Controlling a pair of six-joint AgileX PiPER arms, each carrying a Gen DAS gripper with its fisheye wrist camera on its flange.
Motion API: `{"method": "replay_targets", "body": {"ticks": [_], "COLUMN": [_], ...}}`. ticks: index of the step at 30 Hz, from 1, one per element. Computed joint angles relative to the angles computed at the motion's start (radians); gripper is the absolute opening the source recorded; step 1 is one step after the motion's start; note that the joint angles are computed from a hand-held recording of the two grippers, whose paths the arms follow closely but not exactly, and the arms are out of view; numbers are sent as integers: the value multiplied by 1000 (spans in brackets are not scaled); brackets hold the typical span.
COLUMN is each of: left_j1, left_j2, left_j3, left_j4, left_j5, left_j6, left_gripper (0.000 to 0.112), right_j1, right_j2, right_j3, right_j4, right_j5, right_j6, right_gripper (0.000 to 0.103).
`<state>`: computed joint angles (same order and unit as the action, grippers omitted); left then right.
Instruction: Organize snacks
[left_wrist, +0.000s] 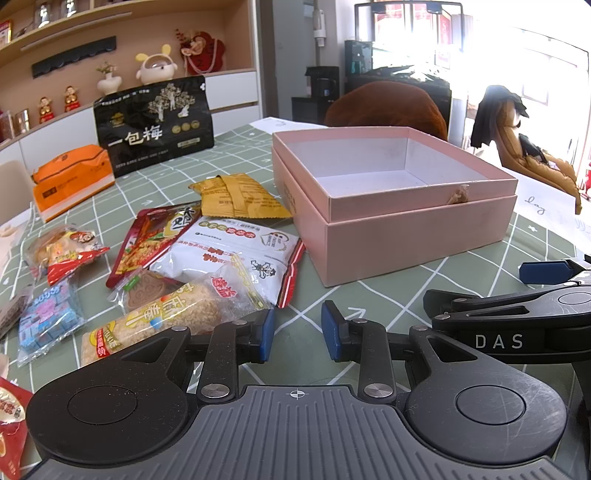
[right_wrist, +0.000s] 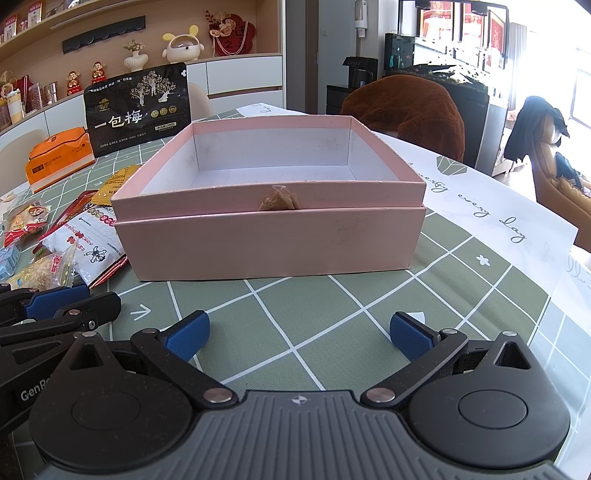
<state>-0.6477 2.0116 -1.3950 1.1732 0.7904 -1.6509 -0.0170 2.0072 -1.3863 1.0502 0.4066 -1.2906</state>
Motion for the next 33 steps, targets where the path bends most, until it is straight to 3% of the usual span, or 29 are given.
{"method": "replay_targets", "body": {"ticks": [10,13,15,17,20,23,26,30,33], "left_j1": [3,12,16,25,16,26,97,251,298], "left_j2": [-2,-48,-93,-159,-259,-335,-368,-364,-366], "left_j3": [6,62,83,128,216,287,308,305,328], "left_j4": [3,-1,-82,-150,-134,-96,-105,-226,-296], "left_j5": [-10,-68,-88,-113,-84,-38,-41,-180,-287], "left_j6": [-12,-34,36,71,53,34,57,152,198], "left_gripper": [34,33,33,33,33,33,33,33,32], "right_j1": [1,1,0,-9,-8,-1,10,26,30], "right_j2": [-1,-2,-8,-9,-11,-38,-59,-74,-85], "right_j3": [2,2,13,-23,-97,-88,-54,-16,-43], "right_j4": [1,1,2,-135,-353,-462,-480,-445,-518], "right_j5": [-1,-2,2,75,187,206,179,163,236], "right_j6": [-1,0,-1,102,290,412,450,403,474], "right_gripper": [103,103,103,103,103,103,103,103,103]}}
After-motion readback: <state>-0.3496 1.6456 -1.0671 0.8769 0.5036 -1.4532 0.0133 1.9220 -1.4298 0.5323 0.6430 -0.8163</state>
